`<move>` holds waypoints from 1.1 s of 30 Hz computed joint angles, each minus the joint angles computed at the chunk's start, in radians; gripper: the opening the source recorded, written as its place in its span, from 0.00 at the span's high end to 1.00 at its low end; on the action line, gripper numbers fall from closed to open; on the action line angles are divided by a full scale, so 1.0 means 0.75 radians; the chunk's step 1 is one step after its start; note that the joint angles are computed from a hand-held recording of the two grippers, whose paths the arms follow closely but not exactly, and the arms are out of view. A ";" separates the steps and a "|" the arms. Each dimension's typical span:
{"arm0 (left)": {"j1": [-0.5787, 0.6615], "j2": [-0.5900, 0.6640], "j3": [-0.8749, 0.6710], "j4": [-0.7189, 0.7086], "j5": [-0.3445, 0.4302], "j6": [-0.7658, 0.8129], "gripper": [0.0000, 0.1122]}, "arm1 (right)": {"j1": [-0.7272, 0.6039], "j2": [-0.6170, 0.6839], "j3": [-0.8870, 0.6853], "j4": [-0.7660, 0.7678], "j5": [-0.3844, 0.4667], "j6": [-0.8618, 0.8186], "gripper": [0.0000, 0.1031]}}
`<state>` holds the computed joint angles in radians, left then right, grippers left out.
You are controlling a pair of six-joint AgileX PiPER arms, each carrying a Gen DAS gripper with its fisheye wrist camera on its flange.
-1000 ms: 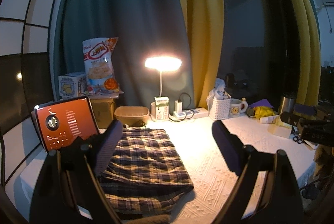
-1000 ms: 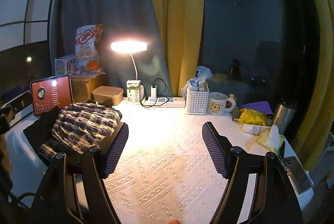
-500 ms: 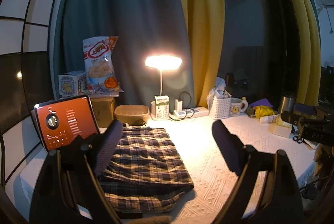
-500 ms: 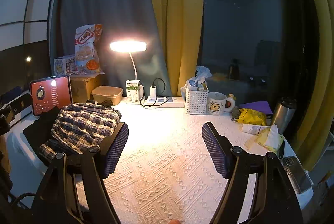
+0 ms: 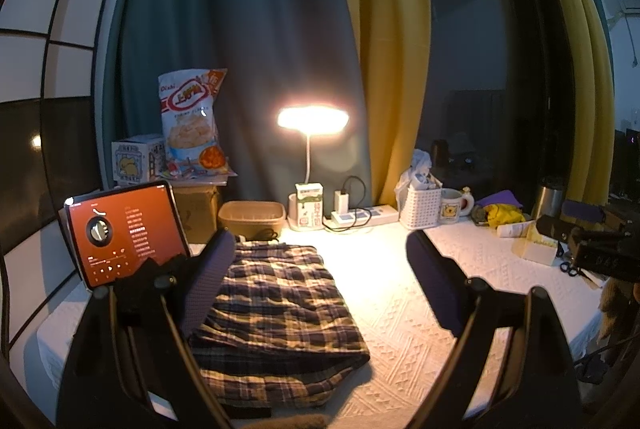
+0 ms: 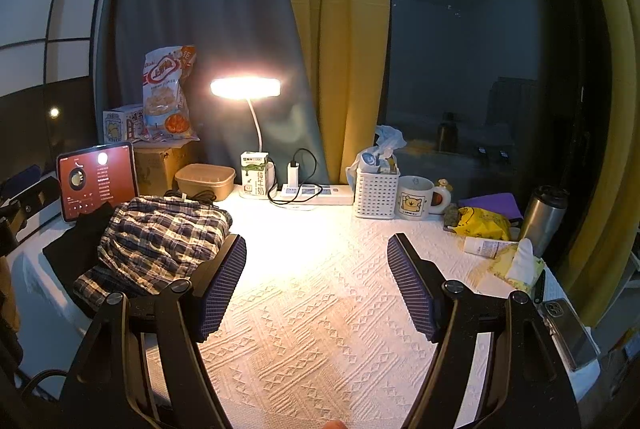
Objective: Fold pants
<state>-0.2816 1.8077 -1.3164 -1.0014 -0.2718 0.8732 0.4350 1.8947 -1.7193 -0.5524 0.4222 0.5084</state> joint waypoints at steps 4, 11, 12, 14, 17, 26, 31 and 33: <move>-0.005 0.001 0.000 -0.012 -0.006 0.009 0.21 | 0.001 0.001 0.001 -0.007 -0.001 0.007 0.26; -0.012 -0.001 0.002 -0.030 -0.018 0.022 0.21 | -0.004 0.000 0.012 -0.005 -0.009 0.005 0.26; -0.009 -0.001 0.001 -0.023 -0.013 0.017 0.21 | -0.002 0.001 0.010 -0.007 -0.006 0.009 0.26; -0.008 -0.001 0.002 -0.023 -0.011 0.018 0.21 | -0.004 0.000 0.013 -0.010 -0.008 0.011 0.26; -0.010 -0.002 0.003 -0.028 -0.013 0.021 0.21 | -0.005 0.001 0.009 0.002 -0.007 -0.002 0.26; -0.028 -0.001 -0.004 -0.087 -0.026 0.072 0.21 | -0.003 0.003 0.004 0.002 -0.003 -0.002 0.26; -0.031 0.006 -0.021 -0.110 -0.019 0.096 0.21 | -0.005 0.004 0.002 0.009 -0.004 -0.010 0.26; -0.031 0.007 -0.022 -0.111 -0.016 0.096 0.21 | -0.005 0.004 0.002 0.009 -0.004 -0.010 0.26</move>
